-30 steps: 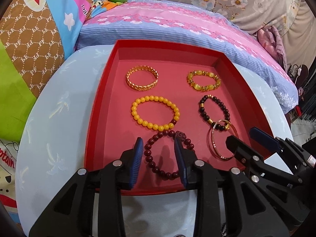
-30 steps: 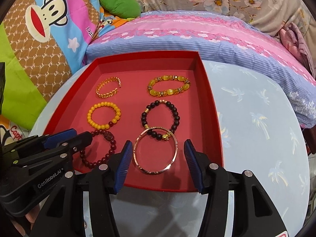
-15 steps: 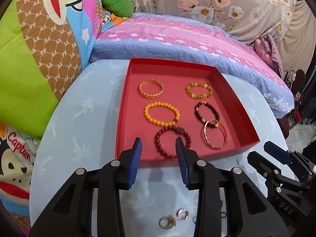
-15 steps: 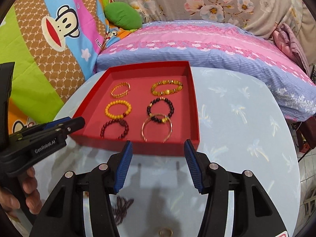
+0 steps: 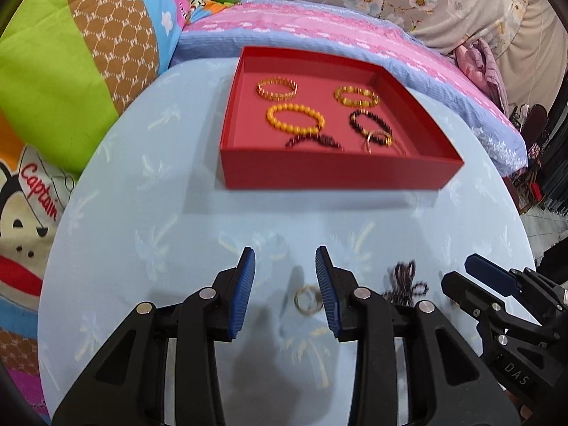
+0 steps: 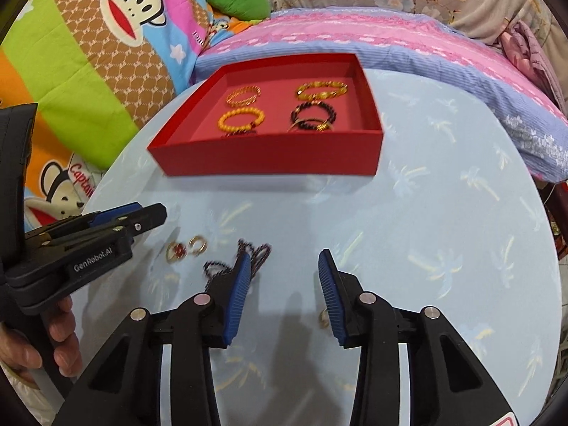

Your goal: Organize jewelry

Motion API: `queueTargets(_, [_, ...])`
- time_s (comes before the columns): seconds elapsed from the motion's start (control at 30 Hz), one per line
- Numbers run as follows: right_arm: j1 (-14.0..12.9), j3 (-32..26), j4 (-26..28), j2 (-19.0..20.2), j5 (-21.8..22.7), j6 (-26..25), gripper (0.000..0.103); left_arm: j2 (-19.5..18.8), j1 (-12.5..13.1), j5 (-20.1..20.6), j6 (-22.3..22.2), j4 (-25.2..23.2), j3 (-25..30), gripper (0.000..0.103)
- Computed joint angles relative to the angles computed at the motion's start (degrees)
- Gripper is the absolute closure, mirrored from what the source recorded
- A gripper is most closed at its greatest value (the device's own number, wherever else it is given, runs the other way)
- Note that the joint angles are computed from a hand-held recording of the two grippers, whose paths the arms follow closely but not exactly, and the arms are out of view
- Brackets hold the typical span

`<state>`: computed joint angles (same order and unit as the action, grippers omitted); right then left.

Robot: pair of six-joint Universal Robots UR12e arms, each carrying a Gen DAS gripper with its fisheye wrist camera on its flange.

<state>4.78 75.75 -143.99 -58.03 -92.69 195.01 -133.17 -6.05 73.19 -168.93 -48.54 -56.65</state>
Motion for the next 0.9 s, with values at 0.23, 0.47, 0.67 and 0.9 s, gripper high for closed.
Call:
queueTargets(0.23, [0.7, -0.2, 0.5, 0.7, 1.5, -0.3, 0.074, 1.7, 0.3, -0.4, 0.5, 0.3, -3.6, 0.069])
queueTargets(0.47, [0.8, -1.4, 0.7, 1.8, 2.3, 0.5, 0.076, 2.3, 0.5, -0.7, 0.7, -0.1, -4.7, 0.069])
queueTargets(0.67, [0.3, -1.3, 0.3, 2.1, 4.2, 1.3, 0.097, 2.3, 0.5, -1.4, 0.7, -0.8, -4.7, 0.069])
queueTargets(0.9, [-0.1, -0.3, -0.4, 1.3, 4.0, 1.8, 0.099, 2.4, 0.4, -2.8, 1.0, -1.2, -4.7, 0.061])
